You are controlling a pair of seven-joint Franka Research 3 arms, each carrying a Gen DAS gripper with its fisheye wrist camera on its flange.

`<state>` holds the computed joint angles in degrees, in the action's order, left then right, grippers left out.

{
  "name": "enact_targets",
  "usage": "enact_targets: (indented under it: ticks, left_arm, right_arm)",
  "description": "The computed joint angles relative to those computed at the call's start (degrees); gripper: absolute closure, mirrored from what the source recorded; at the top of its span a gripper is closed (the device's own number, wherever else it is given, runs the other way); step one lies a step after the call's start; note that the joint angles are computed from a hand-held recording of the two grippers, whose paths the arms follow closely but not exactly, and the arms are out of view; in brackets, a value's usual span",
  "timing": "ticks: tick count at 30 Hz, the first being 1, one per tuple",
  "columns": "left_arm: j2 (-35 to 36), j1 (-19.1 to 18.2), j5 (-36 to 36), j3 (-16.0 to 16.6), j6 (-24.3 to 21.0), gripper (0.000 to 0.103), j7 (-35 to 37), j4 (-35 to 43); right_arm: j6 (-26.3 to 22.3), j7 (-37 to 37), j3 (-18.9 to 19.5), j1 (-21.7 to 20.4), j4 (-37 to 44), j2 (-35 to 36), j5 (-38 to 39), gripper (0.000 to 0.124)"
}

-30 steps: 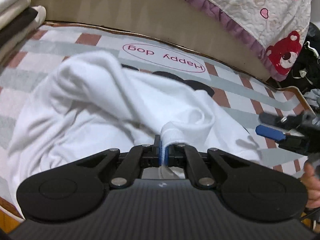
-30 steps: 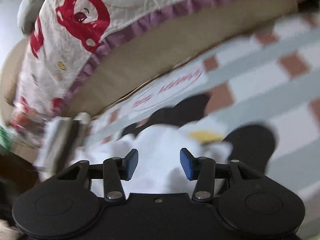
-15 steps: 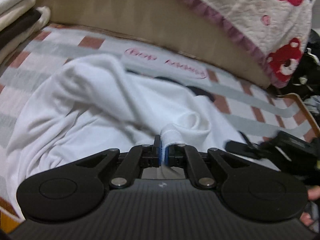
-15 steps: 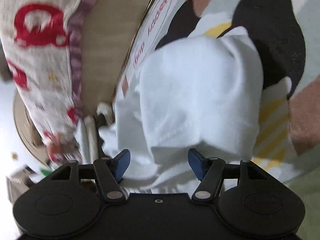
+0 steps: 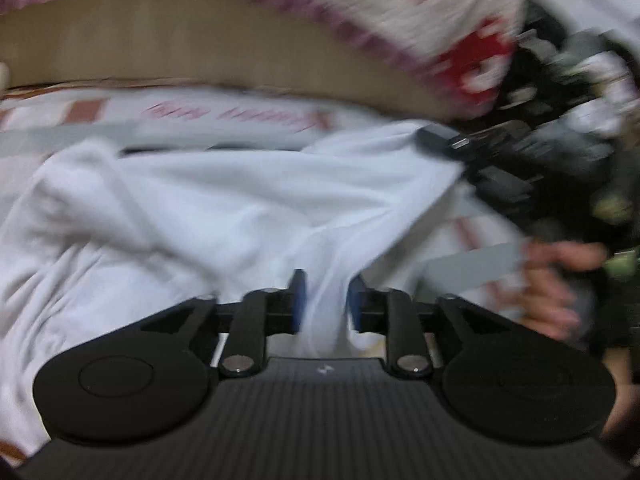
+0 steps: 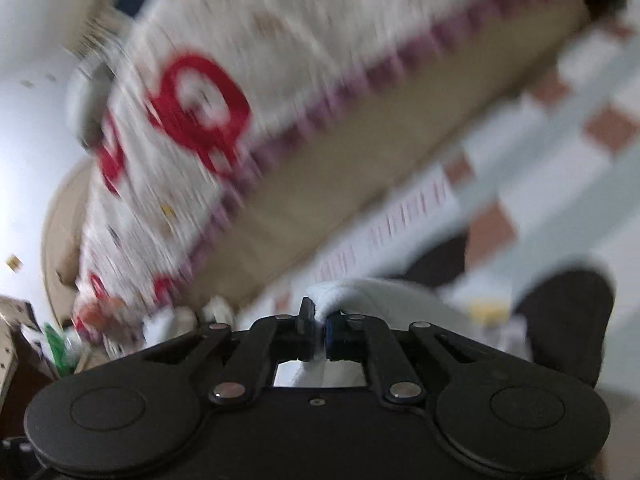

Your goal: Fold clothes

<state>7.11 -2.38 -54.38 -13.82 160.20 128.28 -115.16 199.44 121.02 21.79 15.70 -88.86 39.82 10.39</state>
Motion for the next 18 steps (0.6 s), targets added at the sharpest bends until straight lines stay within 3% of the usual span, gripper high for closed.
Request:
enact_targets:
  ticks: [2,3,4,7,8,10,11,12,13,14,15,16,18]
  left_arm:
    - [-2.16,1.56,-8.00,-0.24,-3.38,0.063,7.63,0.53]
    - [-2.68,0.85,-7.26,0.31,-1.32,0.061,7.54,0.43]
    - [-2.59,0.10,-4.84,0.89,1.02,0.061,6.11,0.73]
    - [1.40,-2.21,15.91,3.85,7.77,0.061,-9.76,3.80]
    - [3.41,-2.24,19.79,4.61,7.97,0.061,-13.07,5.88]
    - [7.47,-3.03,27.21,6.95,7.87,0.061,-19.61,10.45]
    - [9.56,-2.54,29.90,7.15,7.73,0.064,-21.65,12.88]
    - [11.64,-0.77,28.96,5.36,7.61,0.064,-19.68,15.52]
    - [13.36,2.48,25.73,1.56,5.10,0.062,-13.68,18.57]
    - [14.27,4.88,26.53,-0.24,-0.61,0.061,-11.02,21.24]
    - [15.28,5.37,30.62,-0.03,-5.95,0.065,-12.39,24.19]
    - [15.94,3.85,36.33,2.15,-9.82,0.065,-16.81,26.66]
    - [17.82,2.93,42.60,3.79,-17.39,0.063,-21.21,32.16]
  right_arm:
    - [3.98,1.02,1.04,-1.61,-0.93,0.05,-0.81,0.116]
    - [4.79,1.87,0.47,-1.52,-1.38,-0.28,-0.40,0.116]
    - [4.56,2.07,-1.25,-0.43,-1.62,-0.84,0.80,0.116]
    - [3.14,0.22,-7.11,3.94,-1.02,-1.71,4.92,0.116]
    - [2.90,-0.30,-6.85,3.57,-0.51,-1.41,4.36,0.116]
    - [2.86,2.25,-2.56,-0.40,1.62,0.72,-1.41,0.116]
    - [1.19,2.28,-2.09,-0.40,3.81,1.48,-1.37,0.116]
    - [-1.43,3.49,-3.62,1.13,6.52,1.94,-1.12,0.116]
    - [-4.15,8.71,-6.95,3.35,9.28,2.38,-4.02,0.116]
    - [-10.06,15.19,-11.96,6.56,11.80,1.93,-7.75,0.116]
    - [-17.42,17.65,-16.96,10.33,15.16,1.79,-9.34,0.116]
    - [-21.58,16.50,-21.96,14.46,19.51,3.44,-6.91,0.116]
    - [-21.79,5.02,-25.98,18.78,26.70,8.13,5.02,0.116]
